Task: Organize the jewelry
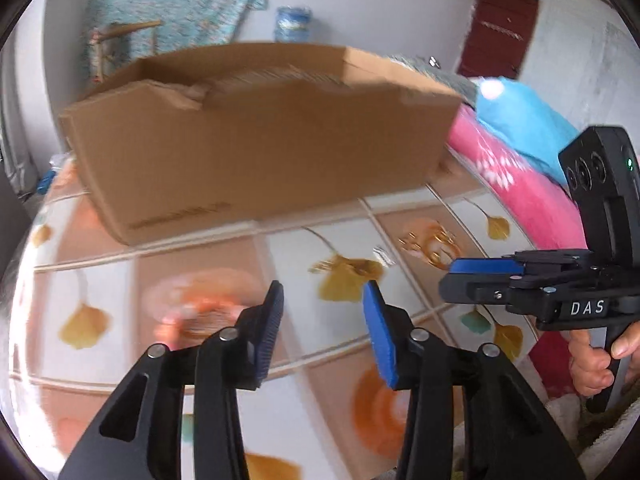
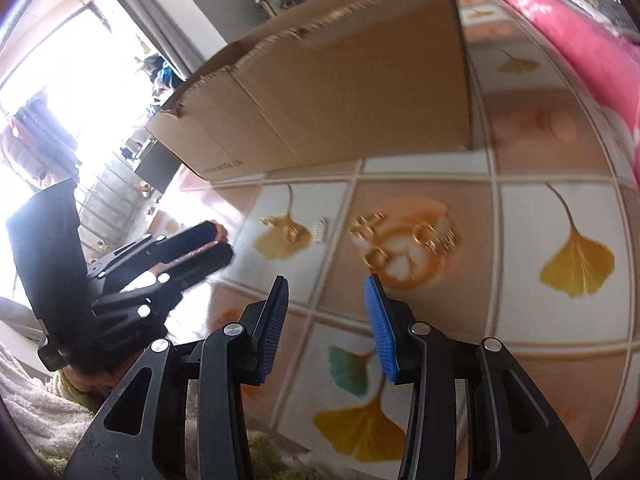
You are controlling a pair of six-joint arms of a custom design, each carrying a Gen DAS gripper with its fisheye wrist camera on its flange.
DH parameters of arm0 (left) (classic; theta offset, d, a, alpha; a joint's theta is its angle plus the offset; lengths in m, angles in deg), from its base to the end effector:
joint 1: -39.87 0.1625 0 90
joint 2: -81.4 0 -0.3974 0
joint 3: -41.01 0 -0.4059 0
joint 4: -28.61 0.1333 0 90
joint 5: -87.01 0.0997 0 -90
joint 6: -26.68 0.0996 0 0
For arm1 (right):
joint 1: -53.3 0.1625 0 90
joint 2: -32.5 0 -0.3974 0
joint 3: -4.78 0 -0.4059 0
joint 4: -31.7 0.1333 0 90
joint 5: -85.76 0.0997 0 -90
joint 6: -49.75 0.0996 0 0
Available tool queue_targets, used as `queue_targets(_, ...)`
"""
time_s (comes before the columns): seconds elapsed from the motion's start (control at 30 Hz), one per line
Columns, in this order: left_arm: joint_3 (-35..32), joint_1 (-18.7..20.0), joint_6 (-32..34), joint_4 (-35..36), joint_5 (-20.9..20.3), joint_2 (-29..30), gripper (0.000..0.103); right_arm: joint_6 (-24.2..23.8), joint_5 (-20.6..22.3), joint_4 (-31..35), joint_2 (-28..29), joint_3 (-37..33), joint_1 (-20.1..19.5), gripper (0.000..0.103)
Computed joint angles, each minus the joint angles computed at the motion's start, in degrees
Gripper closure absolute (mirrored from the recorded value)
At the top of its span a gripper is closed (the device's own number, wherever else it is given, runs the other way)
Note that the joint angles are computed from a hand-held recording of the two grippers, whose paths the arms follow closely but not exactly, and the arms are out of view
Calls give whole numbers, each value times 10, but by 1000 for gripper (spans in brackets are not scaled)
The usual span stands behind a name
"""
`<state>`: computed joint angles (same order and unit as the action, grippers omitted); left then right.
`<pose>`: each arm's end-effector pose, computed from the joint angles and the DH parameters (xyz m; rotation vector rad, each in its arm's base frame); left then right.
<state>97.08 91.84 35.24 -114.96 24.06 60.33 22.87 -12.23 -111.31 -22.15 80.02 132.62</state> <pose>-0.3683 -0.7607 0.0202 0.9726 2.5280 -0.5935 -0.0210 -0.7561 0.3141 0.3319 -2.7279 0.6944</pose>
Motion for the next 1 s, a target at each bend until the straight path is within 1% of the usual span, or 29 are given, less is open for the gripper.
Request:
queue_targets(0.03,-5,-1,-2,8,1,4,59,0,3,-4,-2,2,-3,66)
queue_targets(0.07,-10,-2,-5,16,1,8,55,-2,1,-11,-3,4,-4,66)
queue_targets(0.1,-12,-3,-8,22,0,10,53,2,-8,-21,0,4,3,66)
queue_targets(0.17,-15,-5,-8,27,4,15,44,-10,-25,-48,-2,8,4,66)
queue_targets(0.23,-16,-7,-7,30,11,19,39,-8,-23,-47,-3,3,0,66)
queue_targets(0.27,-16,-9,-5,28,17,20,34,-5,-19,-42,-4,1,-2,66)
queue_targets(0.3,-20,-10,-5,31,19,24,32,-6,-17,-38,-7,1,-4,65)
queue_targets(0.37,-23,-11,-2,33,21,27,24,-8,-23,-42,-10,3,-4,59)
queue_targets(0.43,-25,-13,1,35,25,31,19,-24,-42,-67,-14,15,-1,54)
queue_targets(0.47,-27,-14,5,37,29,34,15,-40,-64,-92,-15,24,4,50)
queue_targets(0.5,-28,-16,10,38,35,36,14,-50,-77,-105,-13,26,6,49)
queue_targets(0.57,-31,-20,24,43,49,41,6,-78,-116,-147,-5,32,14,41)
queue_targets(0.63,-31,-24,39,38,63,47,5,-101,-137,-176,1,34,17,36)
queue_targets(0.67,-28,-24,41,31,63,47,5,-110,-147,-188,6,33,19,33)
queue_targets(0.73,-29,-24,39,30,63,48,5,-139,-179,-219,17,32,24,31)
queue_targets(0.8,-32,-24,41,27,64,50,5,-159,-200,-239,31,26,26,28)
queue_targets(0.87,-29,-24,42,21,65,50,5,-165,-200,-249,34,27,25,24)
queue_targets(0.9,-24,-24,44,15,64,48,5,-163,-200,-248,34,26,24,23)
queue_targets(1.0,-19,-24,48,1,63,47,5,-164,-198,-244,34,23,23,15)
